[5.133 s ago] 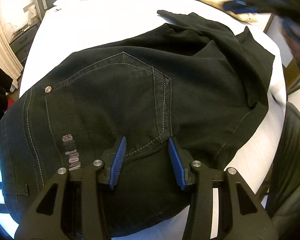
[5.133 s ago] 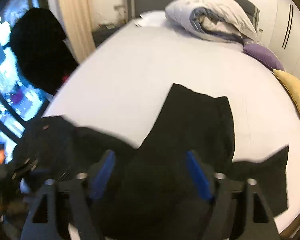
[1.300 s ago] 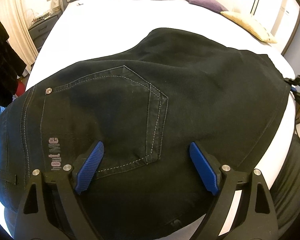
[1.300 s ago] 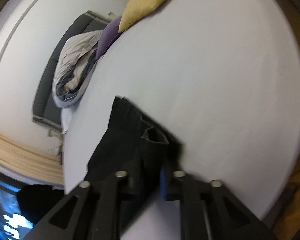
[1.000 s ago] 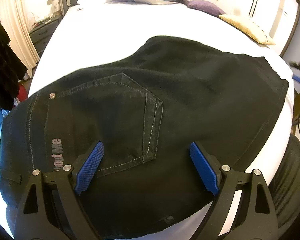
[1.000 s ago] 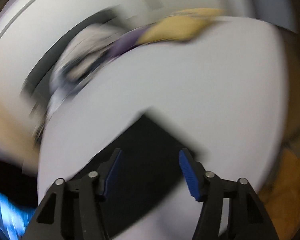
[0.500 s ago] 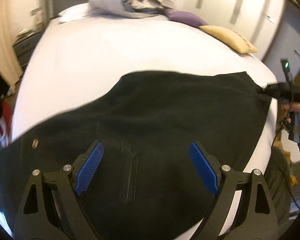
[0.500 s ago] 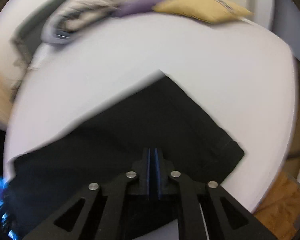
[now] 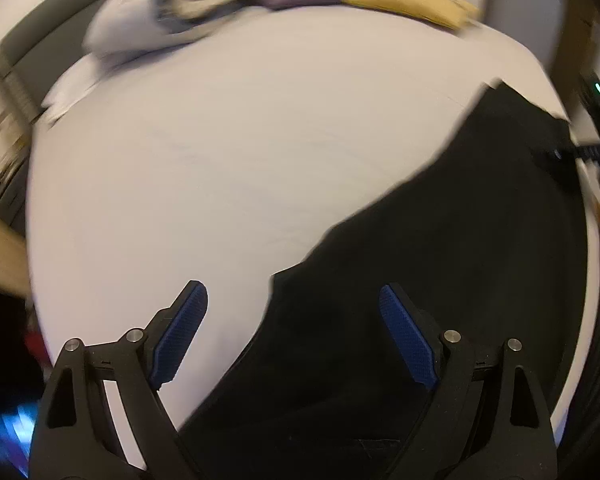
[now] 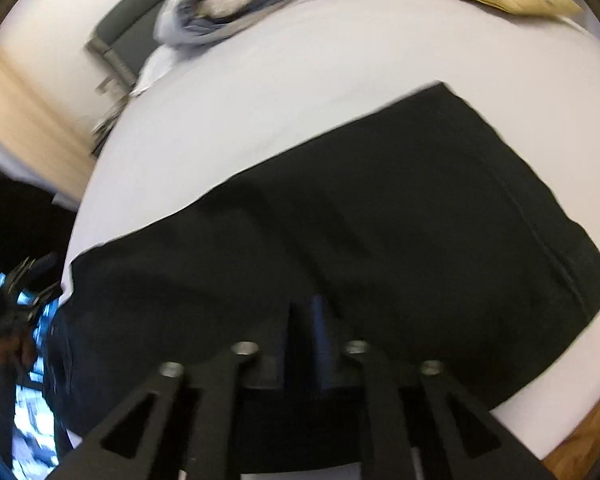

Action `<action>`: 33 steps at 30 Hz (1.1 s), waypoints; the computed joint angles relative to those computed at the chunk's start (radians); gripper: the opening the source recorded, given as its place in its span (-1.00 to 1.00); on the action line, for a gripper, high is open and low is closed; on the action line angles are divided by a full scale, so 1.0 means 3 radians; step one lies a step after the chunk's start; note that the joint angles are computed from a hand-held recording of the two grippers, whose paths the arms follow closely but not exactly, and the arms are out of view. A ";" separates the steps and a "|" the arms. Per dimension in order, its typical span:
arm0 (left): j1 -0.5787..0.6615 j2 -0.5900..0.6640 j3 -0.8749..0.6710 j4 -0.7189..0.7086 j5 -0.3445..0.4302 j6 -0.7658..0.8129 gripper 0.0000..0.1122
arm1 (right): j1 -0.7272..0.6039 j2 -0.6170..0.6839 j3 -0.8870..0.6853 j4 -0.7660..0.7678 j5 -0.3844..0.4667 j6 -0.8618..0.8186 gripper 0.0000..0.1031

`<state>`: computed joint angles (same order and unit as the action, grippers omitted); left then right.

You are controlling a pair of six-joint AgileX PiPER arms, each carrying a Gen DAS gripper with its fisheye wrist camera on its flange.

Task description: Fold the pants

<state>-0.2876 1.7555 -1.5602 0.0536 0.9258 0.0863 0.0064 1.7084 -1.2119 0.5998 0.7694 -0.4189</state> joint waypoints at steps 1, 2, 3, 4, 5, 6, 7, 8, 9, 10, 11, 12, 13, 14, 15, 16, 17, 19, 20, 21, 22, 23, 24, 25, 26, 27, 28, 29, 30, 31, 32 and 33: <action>-0.0012 0.0102 -0.0108 0.0046 0.0087 0.0079 0.57 | 0.0072 0.0077 -0.0170 -0.0037 0.0002 0.0129 -0.42; 0.0003 0.0202 -0.0200 0.0048 0.0150 0.0130 0.57 | 0.0055 0.0081 -0.0206 -0.0079 0.0059 0.0171 -0.42; 0.0013 0.0314 -0.0288 0.0056 0.0233 0.0180 0.57 | 0.0053 0.0128 -0.0270 -0.0085 0.0062 0.0191 -0.42; 0.0005 0.0470 -0.0384 0.0137 0.0337 0.0192 0.52 | 0.0060 0.0160 -0.0321 -0.0119 0.0064 0.0221 -0.42; 0.0010 0.0557 -0.0434 0.0132 0.0385 0.0257 0.22 | 0.0088 0.0161 -0.0329 -0.0161 0.0050 0.0254 -0.42; 0.0024 0.0624 -0.0477 0.0052 0.0416 0.0342 -0.06 | 0.0127 0.0166 -0.0345 -0.0220 0.0034 0.0301 -0.42; 0.0005 0.0680 -0.0514 0.0057 0.0399 0.0323 -0.15 | 0.0154 0.0162 -0.0347 -0.0285 0.0018 0.0327 -0.42; -0.0050 0.0706 -0.0540 0.0193 0.0352 0.0198 -0.42 | 0.0184 0.0157 -0.0341 -0.0343 -0.0006 0.0355 -0.42; -0.0125 0.0751 -0.0572 0.0460 0.0320 -0.0034 -0.66 | 0.0227 0.0169 -0.0354 -0.0407 -0.0033 0.0407 -0.42; -0.0154 0.0832 -0.0664 0.0635 0.0350 -0.0218 -0.66 | 0.0288 0.0190 -0.0375 -0.0485 -0.0067 0.0484 -0.42; -0.0135 0.0903 -0.0737 0.0680 0.0338 -0.0367 -0.66 | 0.0354 0.0163 -0.0324 -0.0569 -0.0130 0.0558 -0.42; -0.0121 0.0949 -0.0786 0.0751 0.0330 -0.0546 -0.66 | 0.0419 0.0128 -0.0261 -0.0638 -0.0193 0.0621 -0.42; -0.0112 0.0990 -0.0832 0.0948 0.0344 -0.0784 -0.66 | 0.0450 0.0119 -0.0248 -0.0722 -0.0218 0.0664 -0.42; -0.0130 0.1061 -0.0883 0.1273 0.0425 -0.1017 -0.66 | 0.0459 0.0099 -0.0219 -0.0749 -0.0237 0.0668 -0.42; -0.0141 0.1109 -0.0904 0.1491 0.0489 -0.1199 -0.66 | 0.0466 0.0102 -0.0219 -0.0760 -0.0247 0.0672 -0.42; -0.0116 0.1126 -0.0925 0.1599 0.0558 -0.1351 -0.66 | 0.0444 0.0105 -0.0219 -0.0724 -0.0237 0.0649 -0.42; -0.0143 0.1112 -0.0914 0.1828 0.0648 -0.1521 -0.66 | 0.0425 0.0107 -0.0227 -0.0694 -0.0219 0.0650 -0.42; -0.0106 0.0968 -0.0943 0.1887 0.0725 -0.1564 -0.66 | 0.0383 0.0063 -0.0233 -0.0653 -0.0162 0.0709 -0.43; -0.0065 0.0786 -0.0846 0.1716 0.0590 -0.1548 -0.66 | 0.0358 0.0022 -0.0194 -0.0549 -0.0177 0.0672 -0.41; -0.0017 0.0580 -0.0714 0.1412 0.0395 -0.1429 -0.66 | 0.0320 -0.0006 -0.0147 -0.0332 -0.0186 0.0528 -0.40; -0.0056 0.0451 -0.0645 0.1078 0.0280 -0.1271 -0.66 | 0.0292 -0.0014 -0.0109 -0.0151 -0.0164 0.0389 -0.38; -0.0084 0.0446 -0.0673 0.0745 0.0262 -0.1014 -0.66 | 0.0314 -0.0007 -0.0049 -0.0104 -0.0227 0.0312 -0.34; -0.0124 0.0452 -0.0671 0.0412 0.0275 -0.0721 -0.65 | 0.0360 -0.0011 0.0010 -0.0151 -0.0332 0.0305 -0.34; -0.0201 0.0530 -0.0733 0.0212 0.0337 -0.0474 -0.65 | 0.0364 -0.0017 0.0052 -0.0123 -0.0387 0.0256 -0.33; -0.0267 0.0666 -0.0822 0.0145 0.0419 -0.0347 -0.65 | 0.0351 -0.0019 0.0073 -0.0072 -0.0405 0.0198 -0.33; -0.0341 0.0821 -0.0918 0.0212 0.0498 -0.0352 -0.65 | 0.0318 -0.0011 0.0077 -0.0004 -0.0392 0.0122 -0.35; -0.0386 0.0976 -0.0967 0.0368 0.0484 -0.0489 -0.65 | 0.0265 -0.0018 0.0098 0.0026 -0.0370 0.0065 -0.46; -0.0357 0.1028 -0.0942 0.0405 0.0336 -0.0638 -0.65 | 0.0228 -0.0017 0.0091 -0.0022 -0.0349 0.0107 -0.73; -0.0296 0.1063 -0.0992 0.0404 0.0278 -0.0790 -0.56 | 0.0175 -0.0011 0.0071 -0.0115 -0.0318 0.0213 -0.90; -0.0261 0.1154 -0.1156 0.0536 0.0352 -0.1057 -0.55 | 0.0106 -0.0012 0.0060 -0.0075 -0.0271 0.0220 -1.00; -0.0240 0.1328 -0.1452 0.0802 0.0530 -0.1328 -0.55 | 0.0042 -0.0034 0.0075 -0.0030 -0.0250 0.0210 -1.00; -0.0256 0.1462 -0.1705 0.1135 0.0820 -0.1502 -0.56 | 0.0021 -0.0062 0.0089 -0.0090 -0.0265 0.0284 -1.00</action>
<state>-0.3644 2.1941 -2.0715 0.3941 1.1717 -0.3644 0.0126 1.6900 -1.1853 0.5729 0.6899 -0.3338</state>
